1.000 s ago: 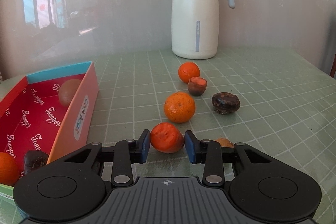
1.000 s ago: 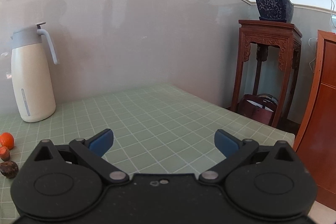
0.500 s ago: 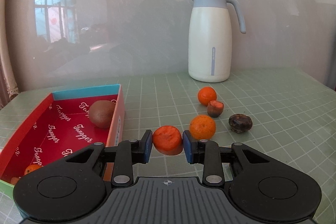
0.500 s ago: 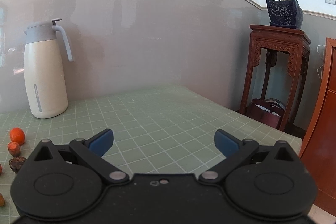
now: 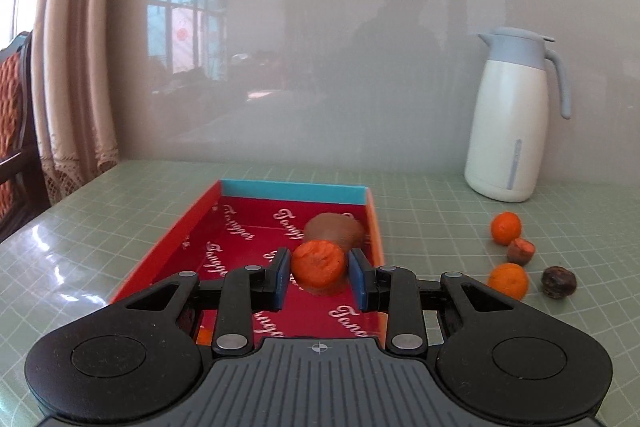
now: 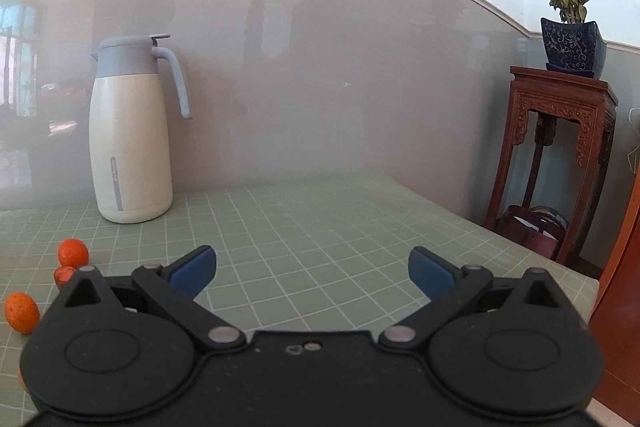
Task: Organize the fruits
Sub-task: 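Lower the orange piece into the box and open the left gripper, then move the right gripper to the small tan round fruit and grasp it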
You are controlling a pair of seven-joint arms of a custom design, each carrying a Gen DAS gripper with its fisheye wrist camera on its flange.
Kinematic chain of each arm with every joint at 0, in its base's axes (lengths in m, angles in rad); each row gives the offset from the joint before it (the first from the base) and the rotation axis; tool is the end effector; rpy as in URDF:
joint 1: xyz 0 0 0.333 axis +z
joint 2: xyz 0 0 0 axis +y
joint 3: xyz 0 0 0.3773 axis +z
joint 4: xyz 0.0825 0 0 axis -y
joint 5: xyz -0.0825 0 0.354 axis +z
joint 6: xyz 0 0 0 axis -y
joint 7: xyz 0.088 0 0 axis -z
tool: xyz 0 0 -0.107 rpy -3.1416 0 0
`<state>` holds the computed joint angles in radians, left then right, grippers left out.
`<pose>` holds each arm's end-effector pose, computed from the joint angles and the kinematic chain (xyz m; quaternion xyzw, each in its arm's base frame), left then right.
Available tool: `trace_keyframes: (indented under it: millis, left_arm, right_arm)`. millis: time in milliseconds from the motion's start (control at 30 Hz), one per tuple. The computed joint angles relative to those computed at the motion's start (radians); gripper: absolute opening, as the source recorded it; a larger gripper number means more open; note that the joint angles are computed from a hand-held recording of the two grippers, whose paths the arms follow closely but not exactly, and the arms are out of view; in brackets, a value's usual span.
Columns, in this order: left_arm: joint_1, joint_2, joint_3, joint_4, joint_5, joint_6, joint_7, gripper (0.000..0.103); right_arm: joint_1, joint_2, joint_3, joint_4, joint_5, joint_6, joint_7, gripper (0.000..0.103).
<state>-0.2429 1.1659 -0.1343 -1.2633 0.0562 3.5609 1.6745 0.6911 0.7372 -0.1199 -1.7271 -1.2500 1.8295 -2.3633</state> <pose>0.7667 -0.2545 0.2302 -0.4696 0.6984 -0.4456 0.3052 0.5851 0.2994 0.2379 -0.2403 0.7747 -0.5707 0.1285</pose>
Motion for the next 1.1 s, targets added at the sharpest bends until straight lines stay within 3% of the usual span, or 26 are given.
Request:
trace_keyframes:
  millis: [300, 433, 500, 767, 833, 900, 967, 1100]
  left_arm:
    - [-0.051, 0.044, 0.118, 0.123, -0.125, -0.155, -0.049, 0.032]
    - [-0.048, 0.055, 0.126, 0.155, -0.129, -0.202, -0.080, 0.032]
    - [-0.064, 0.054, 0.158, 0.151, -0.141, -0.197, -0.101, 0.032]
    - [-0.066, 0.039, 0.179, 0.122, -0.140, -0.176, -0.135, 0.033]
    - [-0.063, 0.032, 0.178, 0.108, -0.140, -0.170, -0.137, 0.039]
    - [-0.079, 0.024, 0.209, 0.088, -0.166, -0.150, -0.148, 0.060]
    - [-0.100, 0.018, 0.246, 0.069, -0.195, -0.117, -0.147, 0.063]
    - [-0.108, 0.003, 0.259, 0.032, -0.225, -0.074, -0.114, 0.078]
  right_arm:
    - [0.006, 0.023, -0.011, 0.050, -0.023, 0.028, -0.034, 0.103]
    - [0.010, 0.031, -0.016, 0.066, -0.027, 0.036, -0.045, 0.103]
    - [0.013, 0.034, -0.019, 0.073, -0.028, 0.039, -0.050, 0.103]
    - [0.017, 0.038, -0.026, 0.081, -0.029, 0.049, -0.054, 0.103]
    - [0.018, 0.040, -0.027, 0.085, -0.029, 0.050, -0.058, 0.103]
    - [0.017, 0.042, -0.028, 0.090, -0.029, 0.053, -0.062, 0.103]
    - [0.016, 0.047, -0.029, 0.098, -0.030, 0.059, -0.066, 0.103]
    - [0.020, 0.058, -0.034, 0.117, -0.030, 0.066, -0.084, 0.103]
